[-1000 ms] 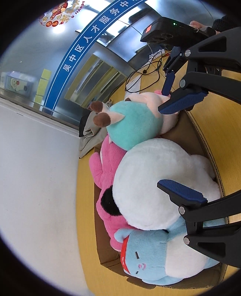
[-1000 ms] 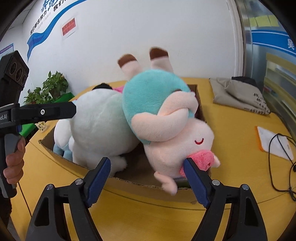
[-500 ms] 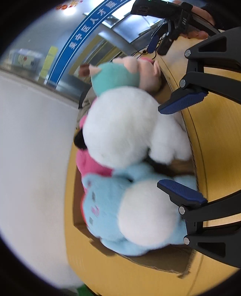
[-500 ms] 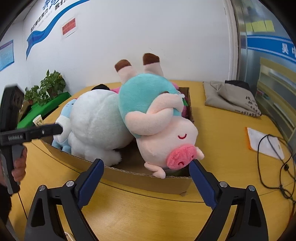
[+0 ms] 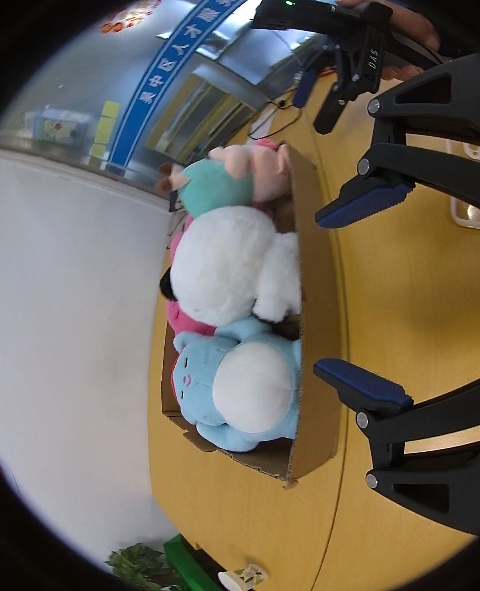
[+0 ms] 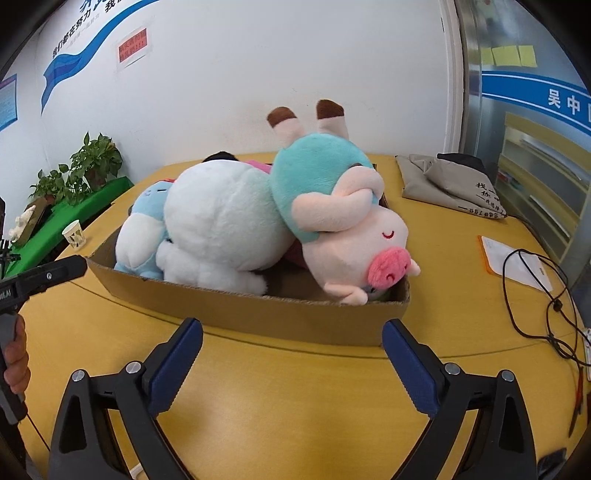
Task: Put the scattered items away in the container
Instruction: 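Lower the pig plush into the box beside the white plush, open both grippers, then move both grippers to the clear phone case on the table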
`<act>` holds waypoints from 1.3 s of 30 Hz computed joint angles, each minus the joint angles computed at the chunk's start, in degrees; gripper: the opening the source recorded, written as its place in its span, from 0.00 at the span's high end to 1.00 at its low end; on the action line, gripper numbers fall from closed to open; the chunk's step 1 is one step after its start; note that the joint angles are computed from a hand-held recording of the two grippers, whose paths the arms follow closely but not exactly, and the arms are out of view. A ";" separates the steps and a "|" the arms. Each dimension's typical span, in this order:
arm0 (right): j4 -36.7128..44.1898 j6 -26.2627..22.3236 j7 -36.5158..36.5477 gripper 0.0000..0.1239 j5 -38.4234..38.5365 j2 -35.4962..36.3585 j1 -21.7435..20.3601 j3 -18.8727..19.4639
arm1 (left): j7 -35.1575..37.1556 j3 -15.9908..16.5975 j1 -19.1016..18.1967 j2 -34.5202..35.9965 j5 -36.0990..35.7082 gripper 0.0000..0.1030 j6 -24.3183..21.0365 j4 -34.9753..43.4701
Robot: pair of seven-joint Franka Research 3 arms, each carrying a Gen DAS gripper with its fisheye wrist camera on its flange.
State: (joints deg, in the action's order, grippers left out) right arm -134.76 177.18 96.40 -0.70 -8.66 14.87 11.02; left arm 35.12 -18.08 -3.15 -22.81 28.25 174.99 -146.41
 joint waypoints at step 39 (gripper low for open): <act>-26.87 -16.96 0.79 0.24 9.82 -23.72 4.22 -0.52 | 28.33 16.88 -34.05 7.67 -34.12 0.41 -5.79 -3.92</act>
State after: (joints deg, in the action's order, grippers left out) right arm -161.63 160.21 97.19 9.12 -32.38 19.09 10.50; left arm 63.45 -1.20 -37.20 -15.13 -5.87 169.20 -150.33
